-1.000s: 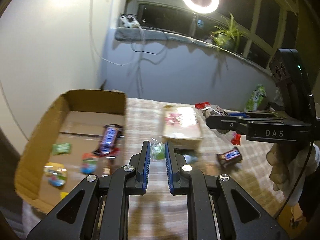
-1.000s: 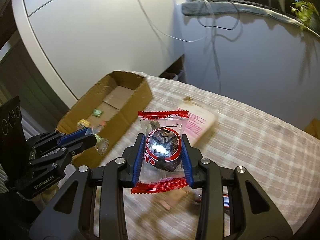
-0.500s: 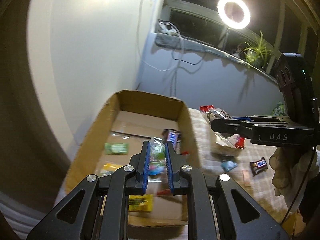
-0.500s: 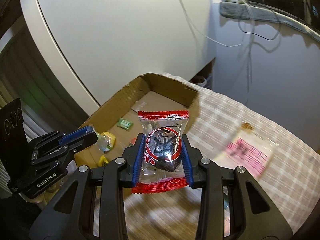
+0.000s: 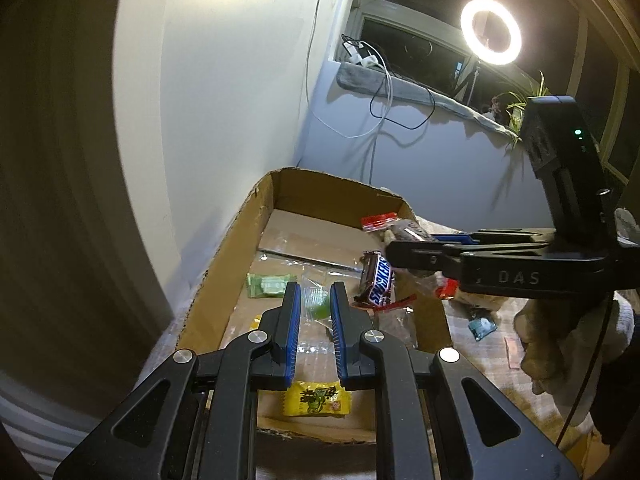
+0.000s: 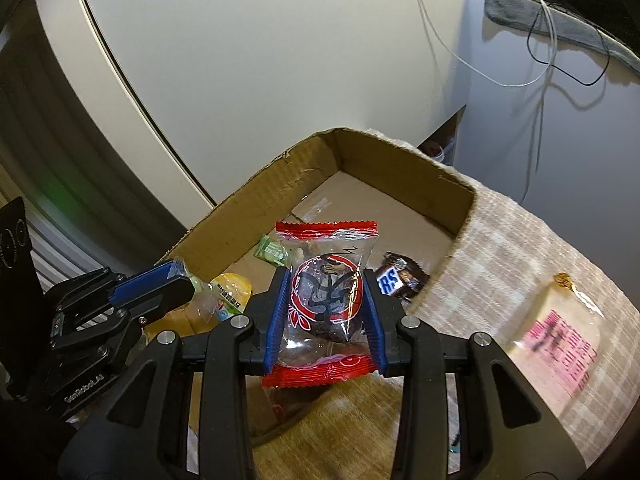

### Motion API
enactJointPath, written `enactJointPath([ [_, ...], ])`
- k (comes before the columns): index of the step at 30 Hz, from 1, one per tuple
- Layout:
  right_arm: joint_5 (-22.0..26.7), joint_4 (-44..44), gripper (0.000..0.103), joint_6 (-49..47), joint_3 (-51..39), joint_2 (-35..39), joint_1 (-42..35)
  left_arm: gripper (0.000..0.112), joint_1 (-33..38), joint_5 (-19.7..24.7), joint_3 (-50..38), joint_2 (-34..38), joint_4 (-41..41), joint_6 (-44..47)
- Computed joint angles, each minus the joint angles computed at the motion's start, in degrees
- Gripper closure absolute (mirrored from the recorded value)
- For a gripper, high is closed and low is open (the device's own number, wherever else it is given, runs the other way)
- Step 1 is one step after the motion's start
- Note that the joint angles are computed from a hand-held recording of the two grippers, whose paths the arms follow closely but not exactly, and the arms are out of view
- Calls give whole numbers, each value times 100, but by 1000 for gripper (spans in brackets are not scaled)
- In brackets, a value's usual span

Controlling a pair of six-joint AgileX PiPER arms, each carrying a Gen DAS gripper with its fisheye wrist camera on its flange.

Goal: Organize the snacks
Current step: 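Carry the red-wrapped pastry into the box and open the right tool, then move both tools back over the remaining snacks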

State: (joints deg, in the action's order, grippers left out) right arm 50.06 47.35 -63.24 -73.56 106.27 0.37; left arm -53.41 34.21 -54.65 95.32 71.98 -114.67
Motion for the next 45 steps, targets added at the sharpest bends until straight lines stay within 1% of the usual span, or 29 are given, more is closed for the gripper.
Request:
enactJointPath([
  [5, -65, 9, 66, 28, -29, 87, 86, 98, 56, -55, -3, 1, 17, 2],
  [7, -104, 13, 64, 52, -43, 111, 106, 97, 55, -51, 5, 4, 13, 24],
  [8, -94, 33, 60, 53, -58, 125, 100, 97, 53, -33, -8, 14, -13, 51],
  [9, -87, 51, 56, 60, -65, 130, 94, 92, 46, -7, -26, 27, -43, 75],
  [10, -96, 89, 42, 51, -59, 121, 78, 85, 43, 5, -38, 32, -84, 113],
  [11, -138, 171, 30, 1, -17, 88, 53, 63, 23, 61, -51, 38, -103, 108],
  [12, -169, 250, 26, -48, 20, 59, 42, 46, -7, 139, -50, 39, -80, 51],
  [14, -127, 378, 19, -155, 50, 16, -23, 45, -64, 242, -23, 20, 13, -69],
  [17, -143, 410, 16, -174, 73, -53, -80, 45, -64, 247, -17, 11, -6, -36],
  [25, -85, 403, 16, -250, 166, -210, -287, 45, -119, 280, -42, 5, -7, -28],
  [31, 93, 393, 16, -457, 236, -356, -664, 45, -243, 347, -122, 13, -51, 41],
  [38, 279, 525, 16, -1098, 378, -585, -1516, 45, -431, 388, -397, 135, -163, 252],
  [40, 404, 586, 16, -1245, 353, -586, -1794, 45, -484, 370, -524, 206, -200, 327],
  [45, 889, 712, 16, -1535, 165, -438, -2533, 45, -614, 291, -952, 468, -364, 671],
])
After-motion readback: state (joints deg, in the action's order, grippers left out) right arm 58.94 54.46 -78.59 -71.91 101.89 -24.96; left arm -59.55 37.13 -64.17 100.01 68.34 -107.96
